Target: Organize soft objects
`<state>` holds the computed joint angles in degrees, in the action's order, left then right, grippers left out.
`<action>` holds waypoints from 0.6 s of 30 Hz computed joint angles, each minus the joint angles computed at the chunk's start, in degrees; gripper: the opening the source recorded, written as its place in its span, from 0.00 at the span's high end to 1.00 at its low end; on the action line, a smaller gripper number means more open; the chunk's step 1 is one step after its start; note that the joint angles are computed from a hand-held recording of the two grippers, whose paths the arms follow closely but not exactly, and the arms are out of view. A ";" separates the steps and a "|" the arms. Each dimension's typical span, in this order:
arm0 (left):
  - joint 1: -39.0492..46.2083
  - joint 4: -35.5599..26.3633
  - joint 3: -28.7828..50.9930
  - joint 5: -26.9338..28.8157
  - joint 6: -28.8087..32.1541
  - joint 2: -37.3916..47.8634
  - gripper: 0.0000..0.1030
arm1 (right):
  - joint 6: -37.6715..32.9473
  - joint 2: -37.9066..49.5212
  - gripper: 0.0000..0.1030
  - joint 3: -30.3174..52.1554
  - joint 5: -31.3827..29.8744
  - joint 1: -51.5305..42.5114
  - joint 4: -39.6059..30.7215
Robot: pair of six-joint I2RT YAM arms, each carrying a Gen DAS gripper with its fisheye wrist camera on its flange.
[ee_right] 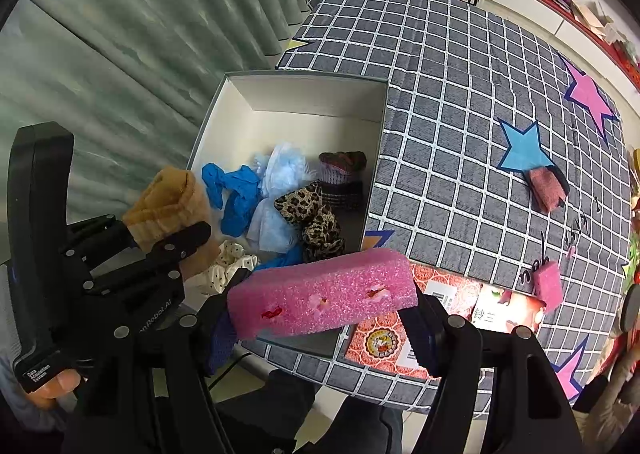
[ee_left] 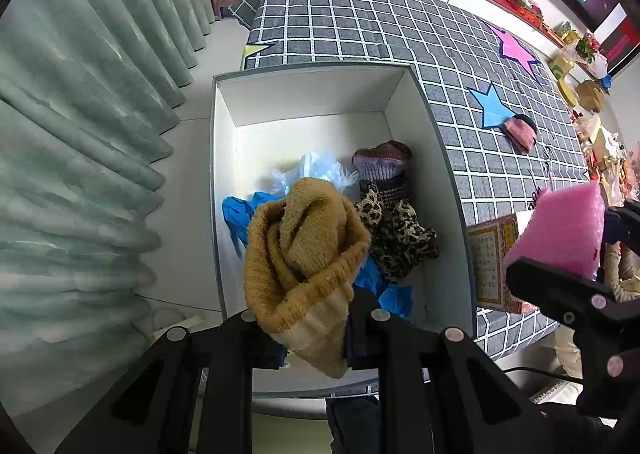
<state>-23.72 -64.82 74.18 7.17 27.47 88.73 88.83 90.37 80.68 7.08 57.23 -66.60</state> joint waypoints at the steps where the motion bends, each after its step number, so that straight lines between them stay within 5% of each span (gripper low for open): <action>1: -0.08 0.05 0.40 -0.10 -0.16 0.31 0.79 | -0.21 0.02 0.30 0.00 -0.02 -0.12 0.10; 18: -1.47 1.58 7.57 -0.97 -4.31 5.50 0.79 | -5.98 -0.65 0.30 -0.67 0.05 -5.01 1.38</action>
